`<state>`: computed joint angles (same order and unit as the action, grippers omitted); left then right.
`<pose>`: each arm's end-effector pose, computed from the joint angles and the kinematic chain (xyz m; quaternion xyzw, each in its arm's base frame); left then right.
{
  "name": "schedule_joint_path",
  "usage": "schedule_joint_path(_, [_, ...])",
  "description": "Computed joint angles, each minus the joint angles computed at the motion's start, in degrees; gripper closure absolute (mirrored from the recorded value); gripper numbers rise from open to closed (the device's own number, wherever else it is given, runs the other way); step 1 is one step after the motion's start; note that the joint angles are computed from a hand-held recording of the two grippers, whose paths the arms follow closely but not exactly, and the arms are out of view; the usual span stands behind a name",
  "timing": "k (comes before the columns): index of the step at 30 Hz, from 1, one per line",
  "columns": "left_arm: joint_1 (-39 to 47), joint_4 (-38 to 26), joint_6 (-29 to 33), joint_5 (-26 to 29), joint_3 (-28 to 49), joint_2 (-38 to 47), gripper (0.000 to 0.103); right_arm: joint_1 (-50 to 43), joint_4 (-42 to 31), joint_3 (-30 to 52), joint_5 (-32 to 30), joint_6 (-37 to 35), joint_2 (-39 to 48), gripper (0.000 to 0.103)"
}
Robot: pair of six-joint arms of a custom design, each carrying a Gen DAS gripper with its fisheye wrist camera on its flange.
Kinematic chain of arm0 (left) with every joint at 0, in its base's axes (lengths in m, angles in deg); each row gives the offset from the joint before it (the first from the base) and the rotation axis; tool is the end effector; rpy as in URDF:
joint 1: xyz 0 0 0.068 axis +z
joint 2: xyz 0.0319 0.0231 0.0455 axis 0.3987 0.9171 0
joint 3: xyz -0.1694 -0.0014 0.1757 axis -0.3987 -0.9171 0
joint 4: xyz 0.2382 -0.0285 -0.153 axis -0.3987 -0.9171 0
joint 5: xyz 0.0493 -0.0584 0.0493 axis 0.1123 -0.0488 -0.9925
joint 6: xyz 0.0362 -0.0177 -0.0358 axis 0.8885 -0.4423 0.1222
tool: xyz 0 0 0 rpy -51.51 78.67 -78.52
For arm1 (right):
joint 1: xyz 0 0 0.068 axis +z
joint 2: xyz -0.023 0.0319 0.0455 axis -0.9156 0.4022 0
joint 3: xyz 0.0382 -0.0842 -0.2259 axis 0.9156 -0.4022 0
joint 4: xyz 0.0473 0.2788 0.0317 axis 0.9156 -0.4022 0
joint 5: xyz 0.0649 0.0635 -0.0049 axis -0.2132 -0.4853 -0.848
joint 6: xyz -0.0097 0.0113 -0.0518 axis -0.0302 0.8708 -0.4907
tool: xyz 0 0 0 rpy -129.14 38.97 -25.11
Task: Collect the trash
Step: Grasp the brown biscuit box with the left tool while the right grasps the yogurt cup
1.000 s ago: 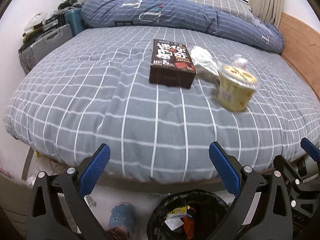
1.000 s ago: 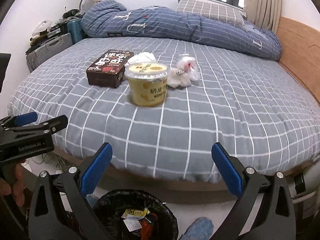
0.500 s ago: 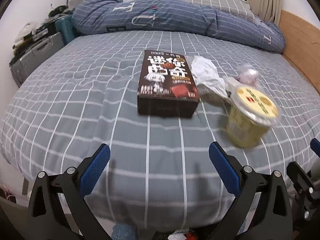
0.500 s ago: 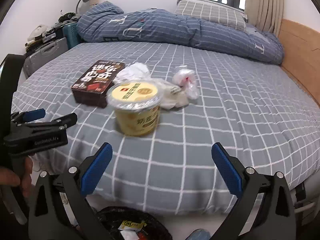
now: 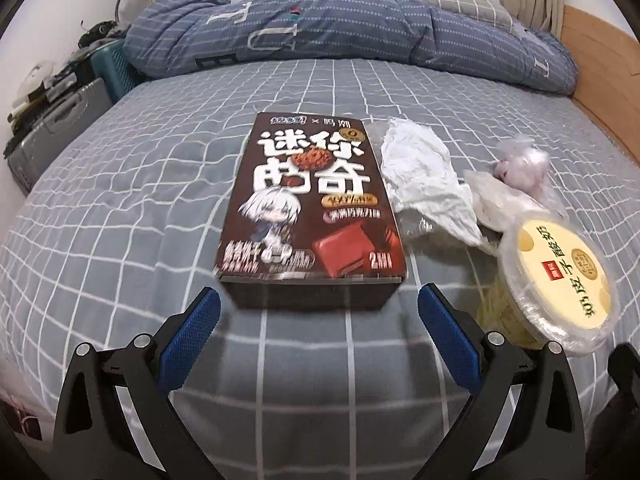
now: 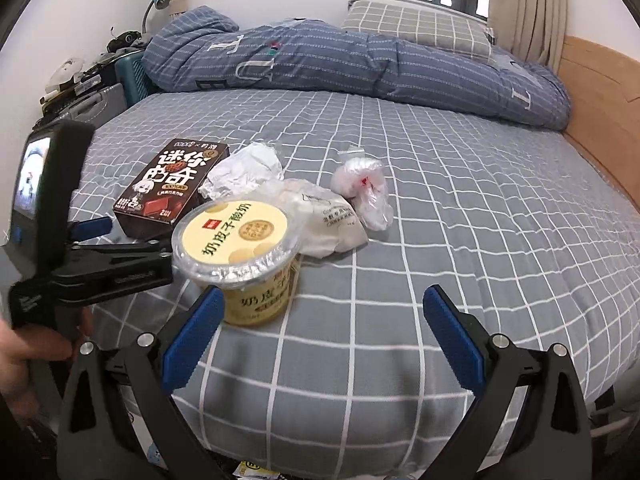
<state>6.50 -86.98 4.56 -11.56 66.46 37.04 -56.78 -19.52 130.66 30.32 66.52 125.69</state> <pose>0.3336 -0.0963 0.2423 0.0752 0.9359 0.0060 0.3440 0.2159 0.0310 0.2715 0.0256 0.9267 -0.0041 0.3750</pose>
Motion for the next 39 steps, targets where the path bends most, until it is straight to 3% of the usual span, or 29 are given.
schedule_joint_path(4, [-0.08, 0.93, 0.06, -0.66, 2.48, 3.25, 0.006, 0.15, 1.25, 0.81, -1.12, -0.31, 1.97, 0.008])
schedule_joint_path(6, [-0.13, 1.26, -0.10, -0.71, 3.34, 4.57, 0.014, 0.69, 1.90, 1.15, -1.40, -0.23, 2.90, 0.008])
schedule_joint_path(9, [0.47, 1.80, 0.27, 0.43, 4.04, 5.44, 0.015, 1.93, 2.70, 1.72, -1.38, 0.42, 4.34, 0.008])
schedule_joint_path(28, [5.26, 2.24, 0.89, 4.15, 0.86, -0.71, 0.015, 9.42, 7.21, 6.08, 0.93, 6.74, 15.64, 0.008])
schedule_joint_path(37, [5.91, 1.54, 1.01, 5.47, 0.66, -1.56, 0.015, 8.26, 7.78, 7.16, 1.56, 8.73, 18.32, 0.008])
schedule_joint_path(39, [5.90, 1.42, 1.02, 5.54, 0.71, -1.60, 0.015, 7.87, 8.04, 7.21, 1.08, 8.63, 18.25, 0.012])
